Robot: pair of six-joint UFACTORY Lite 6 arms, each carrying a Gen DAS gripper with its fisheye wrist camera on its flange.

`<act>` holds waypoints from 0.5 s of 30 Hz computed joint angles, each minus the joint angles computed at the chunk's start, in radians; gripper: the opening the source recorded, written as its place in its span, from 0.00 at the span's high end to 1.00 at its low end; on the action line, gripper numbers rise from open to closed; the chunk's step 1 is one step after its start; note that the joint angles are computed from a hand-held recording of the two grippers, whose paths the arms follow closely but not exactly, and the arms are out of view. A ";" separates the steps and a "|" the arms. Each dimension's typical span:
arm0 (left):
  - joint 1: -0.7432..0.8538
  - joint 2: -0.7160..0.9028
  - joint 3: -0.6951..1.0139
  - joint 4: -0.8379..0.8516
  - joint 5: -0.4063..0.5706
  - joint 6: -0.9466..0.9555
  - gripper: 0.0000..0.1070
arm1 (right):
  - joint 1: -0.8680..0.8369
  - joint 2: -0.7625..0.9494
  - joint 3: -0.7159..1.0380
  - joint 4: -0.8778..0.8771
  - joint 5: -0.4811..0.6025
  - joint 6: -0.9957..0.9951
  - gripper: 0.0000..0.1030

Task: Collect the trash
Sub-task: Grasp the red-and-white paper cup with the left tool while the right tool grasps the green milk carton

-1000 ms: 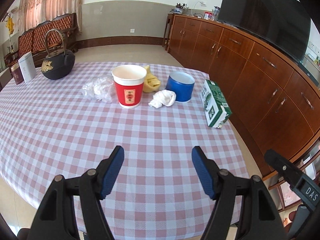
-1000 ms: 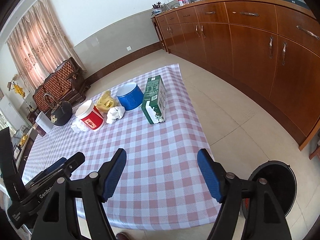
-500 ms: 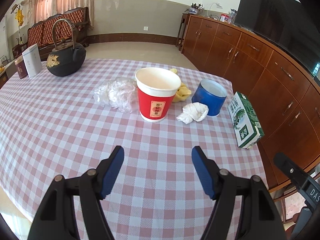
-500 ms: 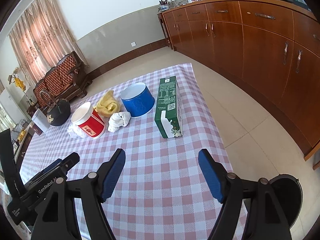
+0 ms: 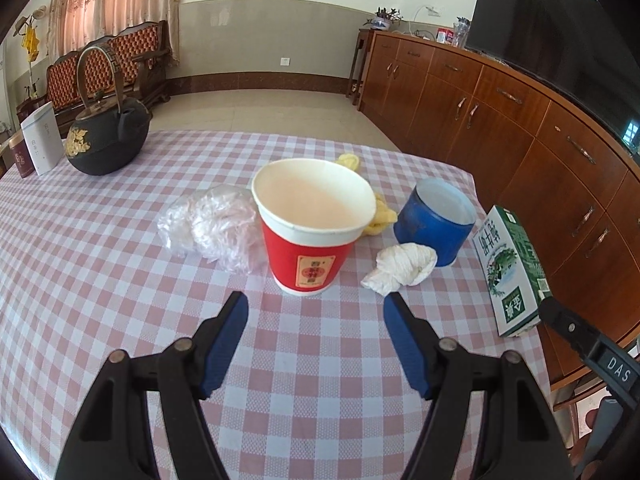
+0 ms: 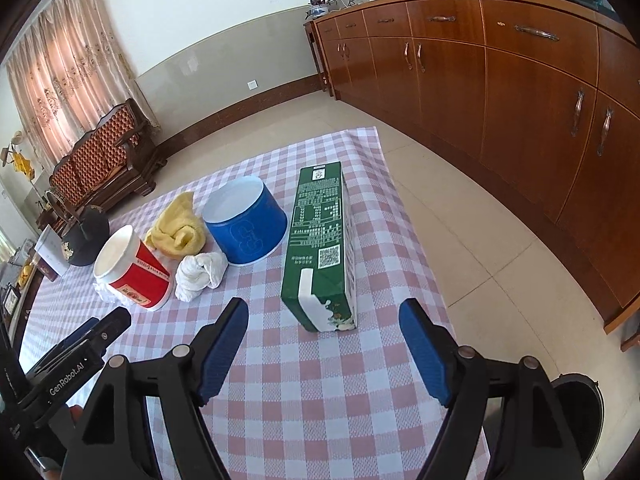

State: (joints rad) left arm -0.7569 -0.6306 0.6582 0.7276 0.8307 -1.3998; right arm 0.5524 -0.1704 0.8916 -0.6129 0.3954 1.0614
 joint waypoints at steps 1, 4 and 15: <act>0.018 0.009 0.003 0.002 -0.019 0.009 0.33 | -0.010 0.021 0.015 0.000 -0.008 -0.007 0.23; 0.065 0.040 0.012 0.016 -0.061 0.025 0.33 | -0.031 0.077 0.058 -0.002 -0.027 -0.020 0.23; 0.227 0.180 0.058 0.024 -0.222 0.095 0.33 | -0.047 0.289 0.224 -0.049 -0.045 0.000 0.22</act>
State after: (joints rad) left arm -0.5296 -0.4506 0.7162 0.7516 0.6082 -1.3048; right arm 0.5053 0.1190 1.1156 -0.6619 0.3500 1.0613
